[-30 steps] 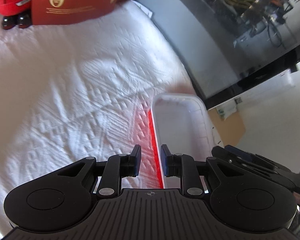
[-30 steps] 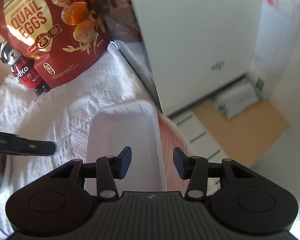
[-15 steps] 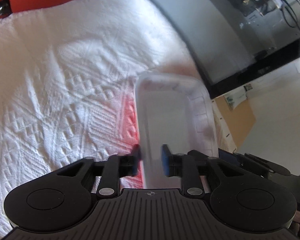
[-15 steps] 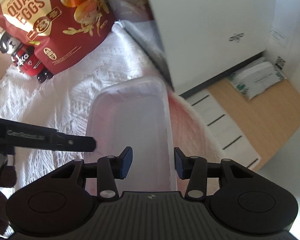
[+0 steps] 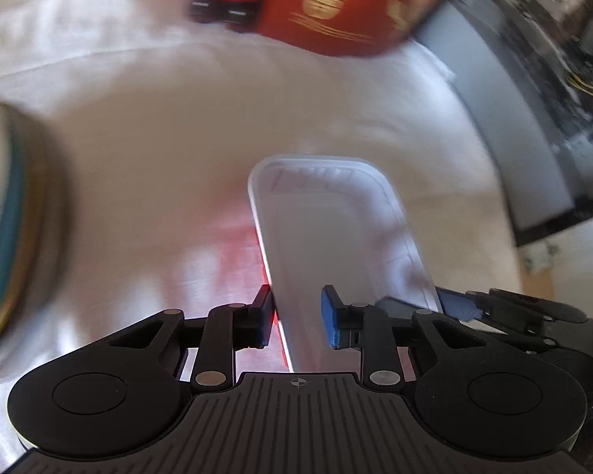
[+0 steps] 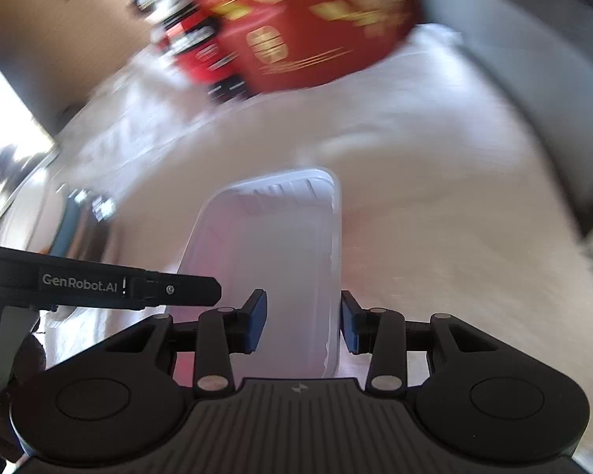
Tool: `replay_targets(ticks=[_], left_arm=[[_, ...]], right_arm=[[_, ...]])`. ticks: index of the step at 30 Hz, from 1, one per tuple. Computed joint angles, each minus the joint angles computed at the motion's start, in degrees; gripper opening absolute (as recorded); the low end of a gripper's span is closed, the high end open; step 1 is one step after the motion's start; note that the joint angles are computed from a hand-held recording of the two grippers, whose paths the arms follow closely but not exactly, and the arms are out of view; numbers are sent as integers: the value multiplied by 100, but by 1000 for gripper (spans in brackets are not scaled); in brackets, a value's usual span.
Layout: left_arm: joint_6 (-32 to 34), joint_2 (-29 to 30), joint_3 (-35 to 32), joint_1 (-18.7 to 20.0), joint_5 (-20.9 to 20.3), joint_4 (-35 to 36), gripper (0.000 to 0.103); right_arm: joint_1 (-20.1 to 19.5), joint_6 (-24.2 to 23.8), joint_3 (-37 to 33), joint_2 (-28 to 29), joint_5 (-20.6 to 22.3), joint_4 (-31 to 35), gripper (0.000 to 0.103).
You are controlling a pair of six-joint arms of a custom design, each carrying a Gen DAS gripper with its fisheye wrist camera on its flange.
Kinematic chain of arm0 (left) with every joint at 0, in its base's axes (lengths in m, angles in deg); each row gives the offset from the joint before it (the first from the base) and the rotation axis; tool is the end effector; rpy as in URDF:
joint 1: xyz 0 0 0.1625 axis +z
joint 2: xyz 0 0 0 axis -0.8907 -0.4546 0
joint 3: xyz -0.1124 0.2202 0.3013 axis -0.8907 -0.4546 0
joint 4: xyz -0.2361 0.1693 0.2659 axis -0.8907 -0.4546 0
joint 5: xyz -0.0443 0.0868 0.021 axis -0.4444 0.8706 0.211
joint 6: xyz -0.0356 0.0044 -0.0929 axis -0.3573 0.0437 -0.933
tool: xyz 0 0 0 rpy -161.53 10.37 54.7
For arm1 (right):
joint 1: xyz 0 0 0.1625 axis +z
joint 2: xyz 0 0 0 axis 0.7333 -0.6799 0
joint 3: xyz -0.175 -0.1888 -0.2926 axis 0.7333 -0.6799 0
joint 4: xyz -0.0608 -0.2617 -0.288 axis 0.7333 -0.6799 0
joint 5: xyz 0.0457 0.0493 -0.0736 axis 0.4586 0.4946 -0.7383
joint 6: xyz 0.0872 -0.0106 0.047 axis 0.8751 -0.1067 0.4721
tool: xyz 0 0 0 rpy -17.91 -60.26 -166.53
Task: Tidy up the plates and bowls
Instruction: 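Lift the white-and-red tray and carry it over the bowl stack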
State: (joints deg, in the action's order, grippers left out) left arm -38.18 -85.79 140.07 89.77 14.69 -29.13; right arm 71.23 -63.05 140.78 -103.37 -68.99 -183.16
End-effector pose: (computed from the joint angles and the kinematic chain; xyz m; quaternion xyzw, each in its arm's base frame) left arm -0.0610 -0.2395 0.2722 0.0387 0.9547 -0.1941 0.2221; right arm 0.2506 -0.2664 0.0442 0.1842 -0.9553 0.1651 0.1620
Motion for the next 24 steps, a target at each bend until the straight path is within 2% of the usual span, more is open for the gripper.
replay_targets(ticks=[2,4,8,11,13,17,21,24], left_arm=[[-455,-277,-54,-200,139,657,24],[-734,-438,-95,-239,202,1023,20],[-834,-560,-78,-2,152,1035,19],[-671,-562,-19,340,-3,787,18],[-645,-600,41,361,30,719,16],[-558,-529,11,378,19,751,16],[-325,-422,-24,389,-27,675,16],[-316,-612,-149,14,-54,927,16]], right_arm=[[93,-111,-231,201,208,333,39],[160,-254,-415,347,377,666,39],[173,-467,-580,468,497,1077,40],[49,-539,-684,420,646,1256,40],[22,-563,-748,460,613,1242,40],[-62,-434,-741,595,609,1096,40],[76,-219,-729,671,448,948,40],[214,98,-727,629,339,937,40]])
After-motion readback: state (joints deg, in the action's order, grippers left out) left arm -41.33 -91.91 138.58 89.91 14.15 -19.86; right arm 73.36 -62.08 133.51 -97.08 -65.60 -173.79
